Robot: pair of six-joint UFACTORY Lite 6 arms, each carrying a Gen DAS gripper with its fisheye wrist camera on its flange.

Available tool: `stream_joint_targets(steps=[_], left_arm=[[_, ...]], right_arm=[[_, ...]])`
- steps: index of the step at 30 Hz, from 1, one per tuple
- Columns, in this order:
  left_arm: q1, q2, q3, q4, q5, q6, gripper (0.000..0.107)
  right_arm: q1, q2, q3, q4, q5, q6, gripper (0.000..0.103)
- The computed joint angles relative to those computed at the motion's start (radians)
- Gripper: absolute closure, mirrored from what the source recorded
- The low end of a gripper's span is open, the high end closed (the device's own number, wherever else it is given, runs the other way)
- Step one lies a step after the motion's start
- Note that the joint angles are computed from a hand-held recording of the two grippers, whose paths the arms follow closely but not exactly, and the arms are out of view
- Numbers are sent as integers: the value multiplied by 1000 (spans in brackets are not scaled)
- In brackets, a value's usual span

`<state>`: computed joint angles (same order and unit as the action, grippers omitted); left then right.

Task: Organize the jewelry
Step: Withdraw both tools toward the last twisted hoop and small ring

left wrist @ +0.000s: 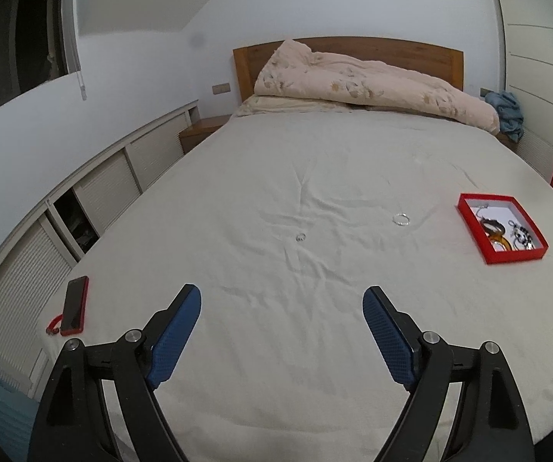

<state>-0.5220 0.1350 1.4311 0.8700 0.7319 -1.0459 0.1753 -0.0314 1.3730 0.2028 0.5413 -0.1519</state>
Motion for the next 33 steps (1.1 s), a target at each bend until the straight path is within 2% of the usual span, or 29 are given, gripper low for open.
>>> stream_joint_targets(steps=[9,17,27,33], left_arm=[[62,121,161,-67,-13,117,21],[112,291,364,-175,-20,257,21],[200,527,594,-295,-20,373,21],[255,685,722,-375,-25,440,21]], right_arm=[[-27,122,90,44,3,-40,47],[-48,283,221,78,16,-67,47],[-63,579,519,86,65,-69,47],[-77,815,790,59,146,-40,47]])
